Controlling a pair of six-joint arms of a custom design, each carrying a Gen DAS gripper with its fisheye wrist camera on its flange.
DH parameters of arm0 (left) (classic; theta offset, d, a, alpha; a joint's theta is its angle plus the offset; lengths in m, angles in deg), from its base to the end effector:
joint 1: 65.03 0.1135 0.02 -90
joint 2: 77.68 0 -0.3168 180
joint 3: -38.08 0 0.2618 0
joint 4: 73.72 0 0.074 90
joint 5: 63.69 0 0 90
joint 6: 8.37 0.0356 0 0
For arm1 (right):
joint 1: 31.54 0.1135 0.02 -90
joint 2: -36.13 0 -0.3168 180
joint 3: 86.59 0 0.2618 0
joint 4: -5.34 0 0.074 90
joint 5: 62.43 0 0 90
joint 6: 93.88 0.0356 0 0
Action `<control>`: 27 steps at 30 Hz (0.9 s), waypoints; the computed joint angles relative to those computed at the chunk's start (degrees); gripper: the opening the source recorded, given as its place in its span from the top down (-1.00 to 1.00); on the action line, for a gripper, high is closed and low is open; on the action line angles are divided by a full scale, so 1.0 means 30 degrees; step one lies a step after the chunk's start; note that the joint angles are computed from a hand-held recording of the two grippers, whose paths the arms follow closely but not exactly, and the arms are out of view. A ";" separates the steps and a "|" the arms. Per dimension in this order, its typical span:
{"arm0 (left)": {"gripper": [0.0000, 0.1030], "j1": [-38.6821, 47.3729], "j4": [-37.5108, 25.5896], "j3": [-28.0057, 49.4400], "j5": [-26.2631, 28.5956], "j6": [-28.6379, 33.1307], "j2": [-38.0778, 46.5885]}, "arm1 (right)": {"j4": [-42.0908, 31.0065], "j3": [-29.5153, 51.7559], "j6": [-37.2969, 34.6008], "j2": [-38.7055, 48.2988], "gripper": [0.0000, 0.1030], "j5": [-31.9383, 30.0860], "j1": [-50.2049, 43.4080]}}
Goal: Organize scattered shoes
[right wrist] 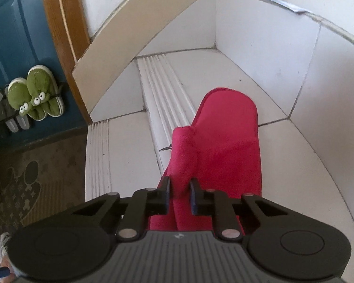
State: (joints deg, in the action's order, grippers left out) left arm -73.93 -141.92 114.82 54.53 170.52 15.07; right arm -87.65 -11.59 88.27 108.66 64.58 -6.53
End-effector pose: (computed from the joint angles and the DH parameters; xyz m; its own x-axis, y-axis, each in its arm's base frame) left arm 0.2913 -0.0627 0.2529 0.1644 0.8660 -0.4723 0.9863 -0.1372 0.0918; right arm 0.1772 0.0590 0.3245 -0.3083 0.7367 -0.6018 0.9184 0.3954 0.0135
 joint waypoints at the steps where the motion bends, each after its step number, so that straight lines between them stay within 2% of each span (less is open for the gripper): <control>1: -0.90 0.0102 0.0029 0.0017 -0.0013 0.0101 0.0036 | -0.0020 0.0114 0.0111 0.0116 0.71 0.0088 0.0235; 10: -0.92 0.1023 0.0400 0.0503 -0.0358 -0.0168 0.0860 | 0.1383 0.1197 -0.0539 0.1562 0.72 0.0419 0.1148; 14: -0.93 0.1358 0.0763 0.0757 -0.0568 -0.0163 0.1342 | 0.2815 0.1849 -0.1368 0.2193 0.72 0.0318 0.1487; 22: -0.93 0.1899 0.1599 0.1569 -0.0539 -0.0343 0.2779 | 0.6777 0.3080 -0.4949 0.4045 0.75 -0.0905 0.2173; 27: -0.79 0.2103 0.1197 0.2421 -0.0735 -0.0641 0.3877 | 0.9798 0.3336 -0.6724 0.5680 0.82 -0.2612 0.2419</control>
State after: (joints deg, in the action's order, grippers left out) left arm -67.62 -138.33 122.08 52.33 168.60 26.70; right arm -58.25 -1.58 68.10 125.70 56.74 0.73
